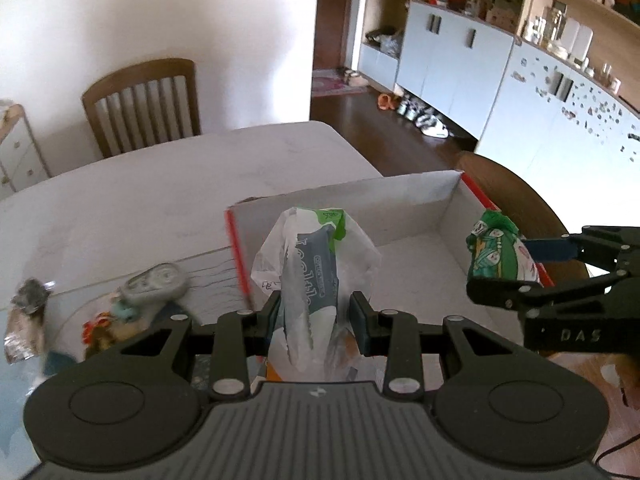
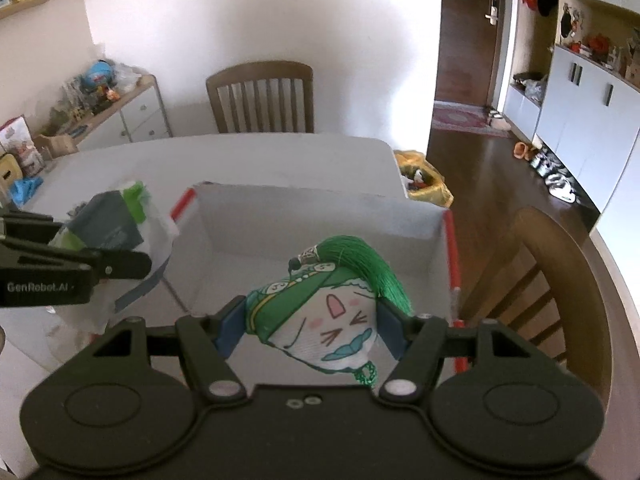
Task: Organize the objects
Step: 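Carry white bag with left tool while right tool carries doll into box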
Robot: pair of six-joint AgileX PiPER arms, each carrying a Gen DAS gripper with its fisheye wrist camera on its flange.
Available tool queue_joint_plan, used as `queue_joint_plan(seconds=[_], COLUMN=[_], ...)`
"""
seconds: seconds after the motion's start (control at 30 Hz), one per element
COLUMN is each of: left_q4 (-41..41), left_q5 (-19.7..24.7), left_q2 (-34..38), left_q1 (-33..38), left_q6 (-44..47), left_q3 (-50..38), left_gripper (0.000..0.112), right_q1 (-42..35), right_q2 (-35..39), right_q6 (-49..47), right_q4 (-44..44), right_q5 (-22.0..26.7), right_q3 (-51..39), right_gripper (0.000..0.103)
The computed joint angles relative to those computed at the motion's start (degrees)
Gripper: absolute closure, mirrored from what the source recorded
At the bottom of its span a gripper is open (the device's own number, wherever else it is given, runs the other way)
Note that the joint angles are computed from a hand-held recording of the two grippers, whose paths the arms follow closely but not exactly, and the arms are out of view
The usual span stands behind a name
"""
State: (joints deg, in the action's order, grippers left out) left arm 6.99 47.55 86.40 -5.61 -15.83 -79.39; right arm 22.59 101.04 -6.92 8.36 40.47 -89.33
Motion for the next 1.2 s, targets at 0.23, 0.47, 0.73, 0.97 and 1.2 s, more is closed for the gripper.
queue_joint_plan(seconds=[0.23, 0.47, 0.73, 0.97, 1.2], left_q4=[-0.51, 2.11, -0.71, -3.15, -6.85], left_q5=[1.93, 3.55, 4.54, 7.08, 11.45], left_q2=[9.47, 15.57, 20.45, 25.62, 28.81], left_q1=[-0.61, -1.99, -1.31, -0.37, 1.23], left_q6=[1.87, 0.93, 4.0, 7.49, 10.92], left_q3=[-8.1, -13.24, -14.54, -19.07, -22.75], left_gripper=[0.078, 0.078, 0.077, 0.077, 0.076], right_q1=[-2.88, -3.65, -1.77, -0.29, 0.14], right_q2=[2.07, 6.72, 11.56, 14.14, 18.67], right_q6=[-4.52, -8.47, -8.62, -9.55, -7.02], right_q4=[3.5, 4.82, 0.38, -0.01, -1.8], right_q5=[-0.97, 1.12, 4.97, 8.95, 14.96], right_q3=[-5.33, -9.14, -8.9, -11.53, -18.32], right_gripper=[0.036, 0.036, 0.035, 0.035, 0.034])
